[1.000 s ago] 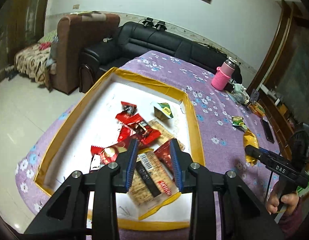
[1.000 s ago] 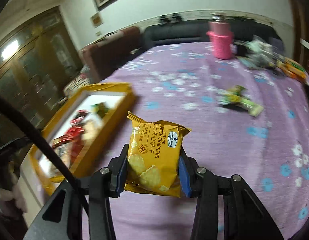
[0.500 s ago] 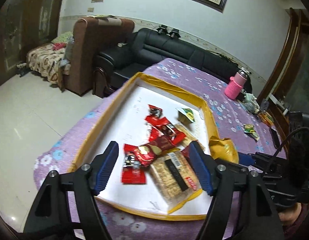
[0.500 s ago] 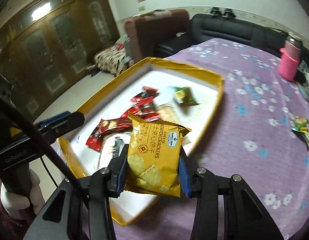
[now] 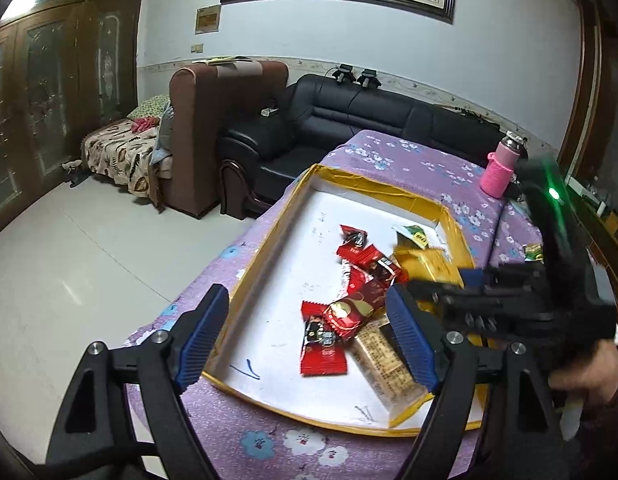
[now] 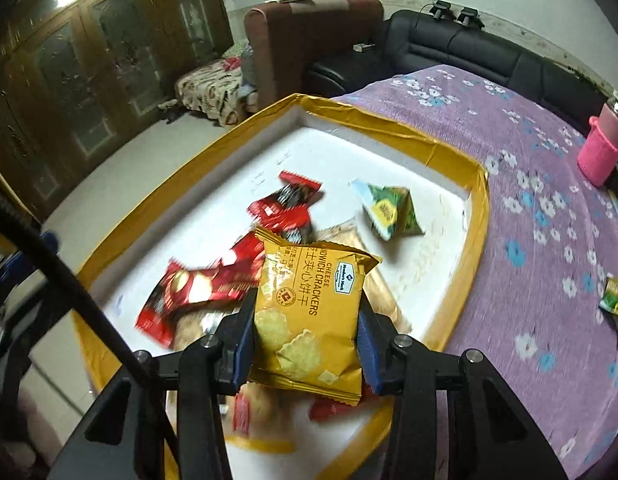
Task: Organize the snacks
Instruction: 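Lower the cracker pack into the tray and open the right tool, then return to the table and grasp the small green candy with the right tool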
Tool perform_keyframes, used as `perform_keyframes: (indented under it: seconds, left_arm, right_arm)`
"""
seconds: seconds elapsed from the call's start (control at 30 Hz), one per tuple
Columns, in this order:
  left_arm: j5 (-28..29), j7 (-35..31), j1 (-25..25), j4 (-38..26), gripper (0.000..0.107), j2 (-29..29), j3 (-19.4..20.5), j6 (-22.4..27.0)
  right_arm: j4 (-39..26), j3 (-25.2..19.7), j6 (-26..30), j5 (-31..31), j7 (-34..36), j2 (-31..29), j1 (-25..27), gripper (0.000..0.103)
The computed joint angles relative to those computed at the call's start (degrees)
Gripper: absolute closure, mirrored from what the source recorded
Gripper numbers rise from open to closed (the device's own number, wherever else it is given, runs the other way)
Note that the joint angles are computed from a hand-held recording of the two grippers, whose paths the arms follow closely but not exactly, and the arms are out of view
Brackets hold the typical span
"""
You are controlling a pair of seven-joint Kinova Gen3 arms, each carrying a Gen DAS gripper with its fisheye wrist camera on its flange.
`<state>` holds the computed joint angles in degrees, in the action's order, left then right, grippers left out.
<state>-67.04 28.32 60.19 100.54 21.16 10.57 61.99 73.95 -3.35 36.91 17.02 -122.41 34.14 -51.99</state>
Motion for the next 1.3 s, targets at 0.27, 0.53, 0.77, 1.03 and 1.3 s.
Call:
perform_keyframes:
  seconds: [0.27, 0.53, 0.77, 1.03, 1.3]
  left_arm:
    - [2.39, -2.15, -0.22, -0.80, 0.025, 0.37, 0.01, 1.22]
    - [5.58, -4.97, 0.98, -4.28, 0.019, 1.78, -0.14, 5.84]
    - [7.40, -9.29, 3.44, -9.06, 0.011, 3.77, -0.87, 9.95]
    - [7.70, -14.46, 6.79, -14.40, 0.011, 6.02, -2.10, 11.22]
    - [-0.08, -7.35, 4.84, -6.38, 0.011, 0.72, 0.14, -4.80]
  right_arm:
    - [-9.47, 1.78, 8.06, 2.13, -0.91, 5.24, -2.38, 0.059]
    - [-1.01, -0.11, -0.88, -0.89, -0.46, -0.27, -0.42, 0.053]
    - [6.25, 3.11, -6.06, 4.54, -6.18, -5.39, -3.35, 0.047]
    - [16.40, 4.00, -11.79, 7.00, -12.64, -11.26, -0.18, 0.047]
    - [28.09, 9.80, -16.06, 15.41, -25.70, -20.28, 1.94, 0.045]
